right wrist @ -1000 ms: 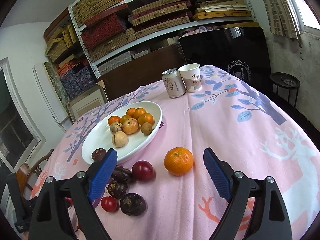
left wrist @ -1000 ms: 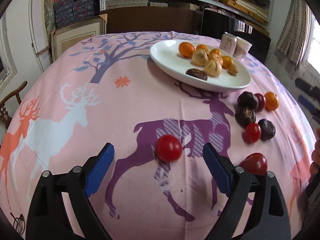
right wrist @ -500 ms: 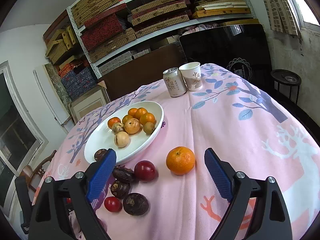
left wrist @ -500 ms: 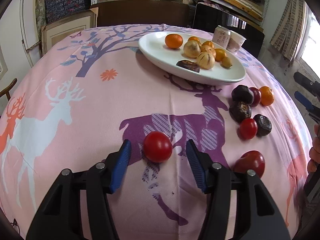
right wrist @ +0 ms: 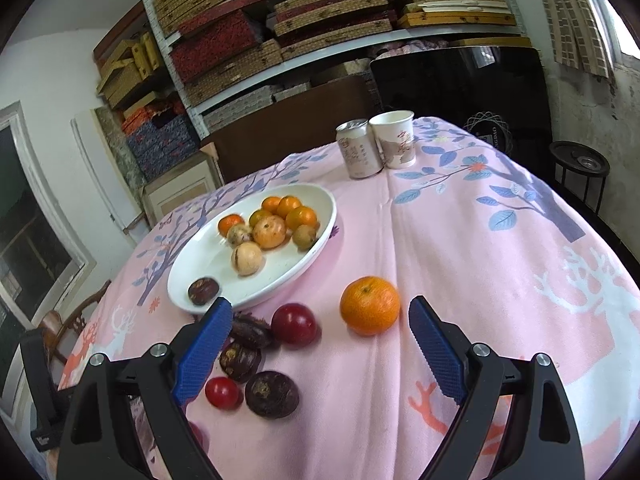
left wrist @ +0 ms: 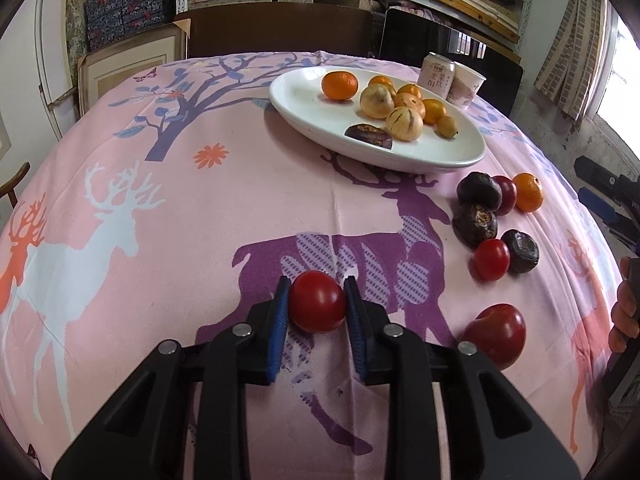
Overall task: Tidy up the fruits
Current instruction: 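Grasp a cherry tomato with the left tool while the right tool grasps a mangosteen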
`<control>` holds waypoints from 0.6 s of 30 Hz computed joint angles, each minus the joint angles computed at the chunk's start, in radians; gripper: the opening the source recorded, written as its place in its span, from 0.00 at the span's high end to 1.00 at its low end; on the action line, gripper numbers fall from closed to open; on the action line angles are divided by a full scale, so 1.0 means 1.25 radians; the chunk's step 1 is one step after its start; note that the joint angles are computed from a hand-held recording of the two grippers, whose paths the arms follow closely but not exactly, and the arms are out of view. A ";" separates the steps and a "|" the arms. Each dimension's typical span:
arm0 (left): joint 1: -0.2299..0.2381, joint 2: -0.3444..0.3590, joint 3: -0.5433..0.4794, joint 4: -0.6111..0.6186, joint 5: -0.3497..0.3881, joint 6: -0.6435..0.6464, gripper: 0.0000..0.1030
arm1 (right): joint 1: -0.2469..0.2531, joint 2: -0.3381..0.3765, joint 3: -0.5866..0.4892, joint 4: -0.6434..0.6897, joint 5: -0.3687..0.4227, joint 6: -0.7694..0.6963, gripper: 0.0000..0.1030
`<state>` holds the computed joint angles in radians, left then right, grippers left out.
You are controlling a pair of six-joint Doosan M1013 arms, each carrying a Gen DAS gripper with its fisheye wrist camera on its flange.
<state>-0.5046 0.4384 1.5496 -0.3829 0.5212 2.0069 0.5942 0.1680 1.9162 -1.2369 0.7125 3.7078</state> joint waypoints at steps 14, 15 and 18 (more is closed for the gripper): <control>-0.005 0.001 0.001 0.033 -0.005 -0.021 0.74 | 0.017 0.046 -0.044 0.251 -0.043 -0.353 0.47; -0.006 0.000 0.002 0.037 -0.006 -0.023 0.74 | 0.016 0.049 -0.048 0.267 -0.042 -0.373 0.47; -0.007 0.001 0.002 0.051 -0.007 -0.034 0.74 | 0.012 0.061 -0.063 0.312 -0.038 -0.435 0.47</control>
